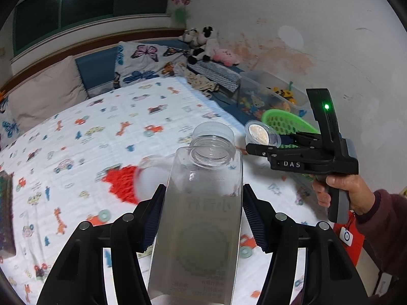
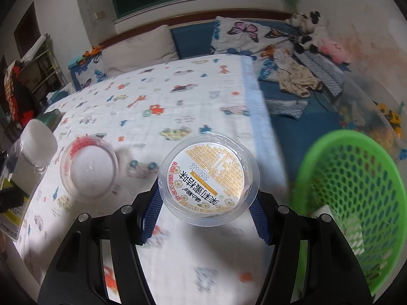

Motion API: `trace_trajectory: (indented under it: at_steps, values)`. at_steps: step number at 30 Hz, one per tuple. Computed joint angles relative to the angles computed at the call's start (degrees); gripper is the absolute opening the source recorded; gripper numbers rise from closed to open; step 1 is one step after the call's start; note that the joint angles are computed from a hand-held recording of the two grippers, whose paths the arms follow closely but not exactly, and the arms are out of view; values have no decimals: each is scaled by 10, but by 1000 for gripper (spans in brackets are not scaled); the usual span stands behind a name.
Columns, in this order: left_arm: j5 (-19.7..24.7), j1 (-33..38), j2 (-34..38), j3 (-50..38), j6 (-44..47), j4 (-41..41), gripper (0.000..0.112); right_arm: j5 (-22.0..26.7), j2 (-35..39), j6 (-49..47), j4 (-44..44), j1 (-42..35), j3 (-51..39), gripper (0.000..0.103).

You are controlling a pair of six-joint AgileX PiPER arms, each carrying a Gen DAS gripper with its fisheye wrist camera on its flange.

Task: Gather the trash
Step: 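Carry bottle and jelly cup over the green basket and release both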

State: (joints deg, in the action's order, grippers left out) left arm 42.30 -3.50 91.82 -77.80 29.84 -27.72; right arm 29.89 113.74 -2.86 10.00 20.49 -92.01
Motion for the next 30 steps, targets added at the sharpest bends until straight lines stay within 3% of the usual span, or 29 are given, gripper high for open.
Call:
trace_trajectory:
  at_steps: [16, 26, 30]
  values:
    - [18, -133, 92, -119, -96, 64, 58, -63, -103, -49, 48, -125, 177, 63]
    - [63, -189, 173, -238, -132, 85, 58, -74, -109, -101, 97, -204, 218, 63]
    - [91, -209, 214, -302, -145, 93, 58, -82, -114, -132, 126, -223, 233, 69]
